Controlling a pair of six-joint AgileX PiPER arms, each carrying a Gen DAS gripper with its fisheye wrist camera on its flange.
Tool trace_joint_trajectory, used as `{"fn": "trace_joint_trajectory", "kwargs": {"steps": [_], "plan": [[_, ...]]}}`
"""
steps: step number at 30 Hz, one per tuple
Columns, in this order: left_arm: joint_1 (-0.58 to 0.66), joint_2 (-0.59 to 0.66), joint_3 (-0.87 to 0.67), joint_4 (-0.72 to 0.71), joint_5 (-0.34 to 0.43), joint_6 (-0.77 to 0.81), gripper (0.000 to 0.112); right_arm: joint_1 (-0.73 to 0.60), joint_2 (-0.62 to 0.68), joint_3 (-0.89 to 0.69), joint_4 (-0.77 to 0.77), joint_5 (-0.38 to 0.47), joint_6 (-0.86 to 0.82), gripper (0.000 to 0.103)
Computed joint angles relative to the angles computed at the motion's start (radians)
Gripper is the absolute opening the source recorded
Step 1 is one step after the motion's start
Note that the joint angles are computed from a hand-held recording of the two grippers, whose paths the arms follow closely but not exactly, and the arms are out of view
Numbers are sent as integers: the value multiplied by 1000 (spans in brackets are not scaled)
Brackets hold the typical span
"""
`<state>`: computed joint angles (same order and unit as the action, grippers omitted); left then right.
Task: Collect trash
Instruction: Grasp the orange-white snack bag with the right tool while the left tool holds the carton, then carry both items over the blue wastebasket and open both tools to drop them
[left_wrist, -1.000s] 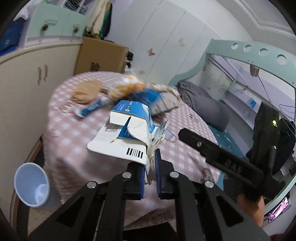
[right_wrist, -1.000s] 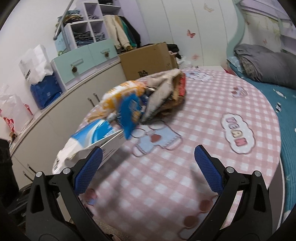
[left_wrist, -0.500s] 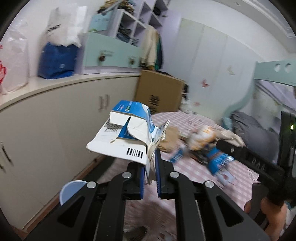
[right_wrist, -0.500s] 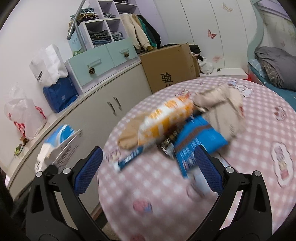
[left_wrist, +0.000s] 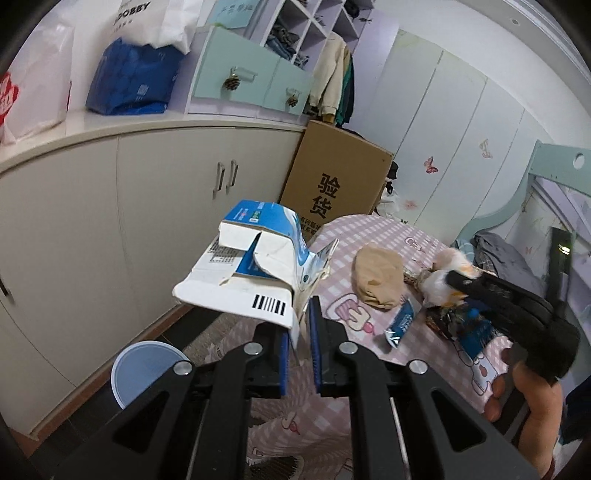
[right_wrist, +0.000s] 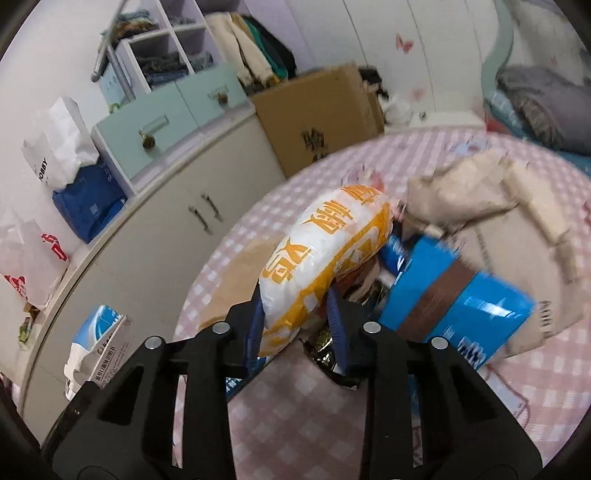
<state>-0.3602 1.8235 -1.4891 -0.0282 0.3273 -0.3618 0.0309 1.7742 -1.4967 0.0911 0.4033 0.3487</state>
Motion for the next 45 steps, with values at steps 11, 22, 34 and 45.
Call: {"fn": "trace_joint_trajectory", "kwargs": {"steps": [11, 22, 34, 45], "plan": [[146, -52, 138, -294, -41, 249, 10, 188, -153, 101, -123, -144, 32, 30], [345, -25, 241, -307, -14, 260, 10, 448, 199, -167, 76, -18, -187, 30], [440, 176, 100, -172, 34, 141, 10, 491, 656, -681, 161, 163, -231, 61], [447, 288, 12, -194, 108, 177, 10, 514, 661, -640, -9, 164, -108, 65]]}}
